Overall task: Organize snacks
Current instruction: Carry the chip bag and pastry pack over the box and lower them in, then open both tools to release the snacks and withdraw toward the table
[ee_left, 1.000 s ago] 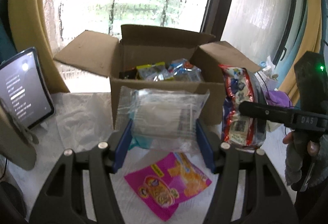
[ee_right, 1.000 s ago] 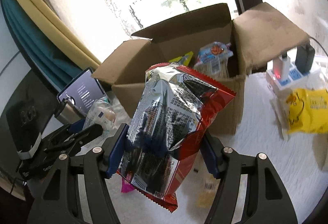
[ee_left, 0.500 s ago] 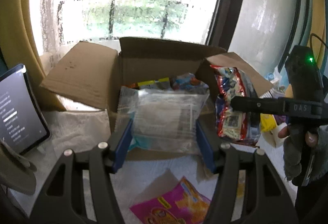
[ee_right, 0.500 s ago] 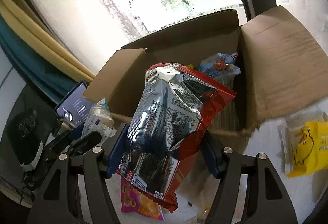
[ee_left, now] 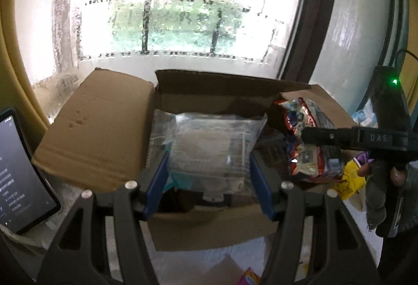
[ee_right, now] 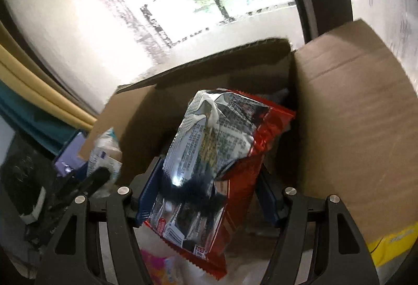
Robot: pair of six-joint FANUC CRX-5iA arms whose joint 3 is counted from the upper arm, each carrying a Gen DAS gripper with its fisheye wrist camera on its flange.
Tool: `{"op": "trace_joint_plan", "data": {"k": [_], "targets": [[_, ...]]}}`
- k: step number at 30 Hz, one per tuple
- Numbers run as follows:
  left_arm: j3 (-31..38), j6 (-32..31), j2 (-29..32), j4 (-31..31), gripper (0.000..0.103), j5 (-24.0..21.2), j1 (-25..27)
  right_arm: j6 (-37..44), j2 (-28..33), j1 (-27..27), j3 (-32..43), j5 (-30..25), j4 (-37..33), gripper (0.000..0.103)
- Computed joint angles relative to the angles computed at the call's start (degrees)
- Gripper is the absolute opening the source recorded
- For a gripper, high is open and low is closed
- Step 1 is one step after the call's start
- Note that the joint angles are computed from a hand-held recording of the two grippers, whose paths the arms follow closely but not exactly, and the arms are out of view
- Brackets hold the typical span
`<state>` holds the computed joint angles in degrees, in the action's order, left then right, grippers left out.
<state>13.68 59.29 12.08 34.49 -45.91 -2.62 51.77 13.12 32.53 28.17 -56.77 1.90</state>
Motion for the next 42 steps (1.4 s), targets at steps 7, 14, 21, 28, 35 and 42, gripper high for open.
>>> {"op": "trace_joint_plan", "data": {"k": [7, 14, 21, 28, 35, 42], "targets": [[4.4, 3.8, 3.1, -3.3, 0.062, -1.1, -0.6, -0.2, 2.8, 1.0, 2.5, -4.1, 6.9, 0.07], [7.3, 7.5, 4.9, -7.3, 0.067, -2.6, -1.3, -2.5, 1.0, 3.0, -3.0, -2.3, 15.8, 0.079], [4.6, 5.5, 2.7, -5.6, 0.079, 0.1, -1.5, -3.0, -0.5, 3.8, -4.7, -1.6, 16.7, 0.079], [1.3, 4.5, -0.5, -4.7, 0.079, 1.2, -1.3, -4.1, -2.0, 5.2, -6.9, -1.1, 17.8, 0.079], [-2.4, 2.1, -3.8, -2.8, 0.079, 1.7, -1.1, -5.7, -4.7, 6.9, -9.9, -0.5, 19.4, 0.079], [-5.8, -0.4, -6.9, -1.1, 0.079, 1.7, -1.1, -8.2, -7.4, 9.0, -13.0, -0.5, 21.7, 0.079]]}}
